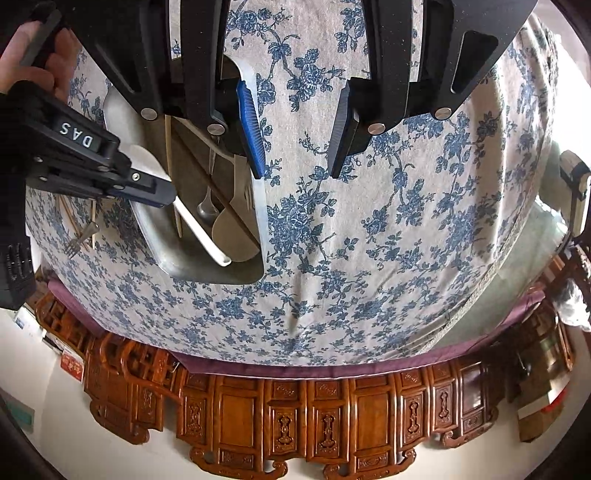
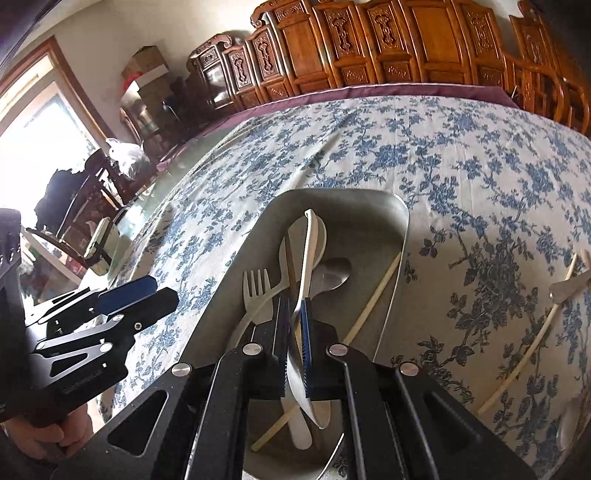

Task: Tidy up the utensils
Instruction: 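Lower the chopstick into the tray and open the left tool while the right tool drops the knife in, then grasp a metal spoon with the right tool while the left tool moves toward a metal fork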

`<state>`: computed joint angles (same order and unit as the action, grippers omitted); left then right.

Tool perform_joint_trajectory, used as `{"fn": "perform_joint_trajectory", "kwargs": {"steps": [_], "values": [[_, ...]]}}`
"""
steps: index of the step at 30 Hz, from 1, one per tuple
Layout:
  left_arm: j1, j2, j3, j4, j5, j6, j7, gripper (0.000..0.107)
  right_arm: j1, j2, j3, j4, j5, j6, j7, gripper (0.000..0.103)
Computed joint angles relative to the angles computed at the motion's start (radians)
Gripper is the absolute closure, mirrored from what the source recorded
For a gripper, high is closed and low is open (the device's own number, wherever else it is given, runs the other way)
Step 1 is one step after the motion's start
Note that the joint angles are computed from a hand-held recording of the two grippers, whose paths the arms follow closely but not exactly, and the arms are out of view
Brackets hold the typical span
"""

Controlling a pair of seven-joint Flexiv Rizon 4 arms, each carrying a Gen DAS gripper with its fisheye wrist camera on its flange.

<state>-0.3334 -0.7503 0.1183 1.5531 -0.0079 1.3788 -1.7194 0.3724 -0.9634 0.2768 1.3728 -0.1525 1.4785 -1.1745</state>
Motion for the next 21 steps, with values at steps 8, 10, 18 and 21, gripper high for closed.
{"fn": "perform_joint_trajectory", "kwargs": {"steps": [8, 10, 18, 21], "values": [[-0.003, 0.007, -0.006, 0.003, 0.001, 0.009, -0.002, 0.074, -0.012, 0.026, 0.003, 0.046, -0.010, 0.055, -0.039, 0.092], [-0.006, 0.008, -0.012, 0.002, 0.000, 0.017, 0.000, 0.073, -0.016, 0.055, -0.012, 0.092, -0.016, 0.086, -0.046, 0.092], [-0.041, -0.005, -0.011, -0.027, 0.004, 0.026, 0.004, 0.069, 0.020, 0.210, -0.188, 0.338, -0.039, 0.216, -0.013, 0.092], [-0.055, -0.012, -0.012, -0.041, 0.006, 0.024, 0.005, 0.068, 0.056, 0.260, -0.287, 0.428, -0.029, 0.263, 0.010, 0.092]]}}
